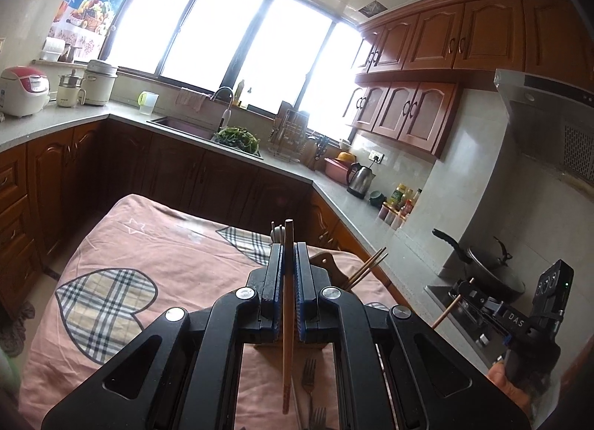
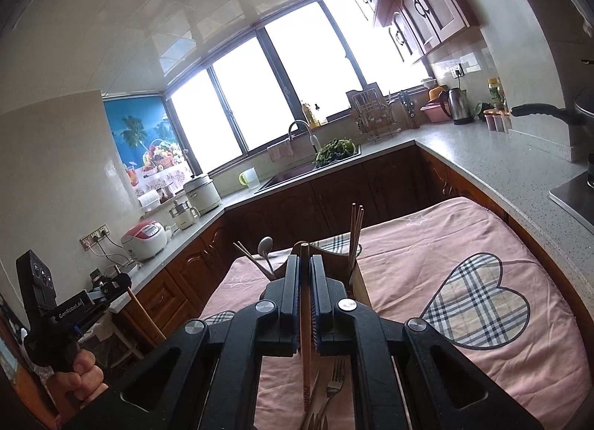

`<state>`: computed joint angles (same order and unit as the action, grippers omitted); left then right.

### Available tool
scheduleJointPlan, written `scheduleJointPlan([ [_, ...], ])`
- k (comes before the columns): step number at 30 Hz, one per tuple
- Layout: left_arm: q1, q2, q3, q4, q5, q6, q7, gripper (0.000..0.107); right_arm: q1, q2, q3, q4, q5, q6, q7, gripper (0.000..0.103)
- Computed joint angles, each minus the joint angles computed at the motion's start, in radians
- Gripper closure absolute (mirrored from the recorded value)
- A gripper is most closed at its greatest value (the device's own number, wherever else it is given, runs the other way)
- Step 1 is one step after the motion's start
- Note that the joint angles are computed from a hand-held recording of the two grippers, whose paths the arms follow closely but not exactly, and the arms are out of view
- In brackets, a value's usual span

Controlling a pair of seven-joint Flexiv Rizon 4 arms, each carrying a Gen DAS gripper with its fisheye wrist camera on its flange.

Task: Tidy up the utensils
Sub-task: 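Lift both wooden chopsticks and carry them over the utensil holder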

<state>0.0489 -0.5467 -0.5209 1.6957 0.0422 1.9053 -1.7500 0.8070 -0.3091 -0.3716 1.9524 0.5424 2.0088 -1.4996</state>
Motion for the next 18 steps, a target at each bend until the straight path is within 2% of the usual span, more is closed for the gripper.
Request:
scheduleJointPlan([
  [10,-0.099,-0.115,0.059,-0.229,-0.07,-0.025,0.045,0.102,-0.047,-0.071,-0.038,-0.126,-0.035,-0.004,0.032,0.098],
  [15,-0.171,-0.191,0.115,-0.368,-0.128,-0.034,0.062,0.102,-0.032,-0.131,-0.108,-0.205,-0.049,-0.015,0.047,0.098],
  [18,-0.245,-0.244,0.196,-0.47,-0.184,-0.049,0.078,0.102,-0.041,-0.169,-0.128,-0.249,-0.067,-0.019,0.07,0.098],
])
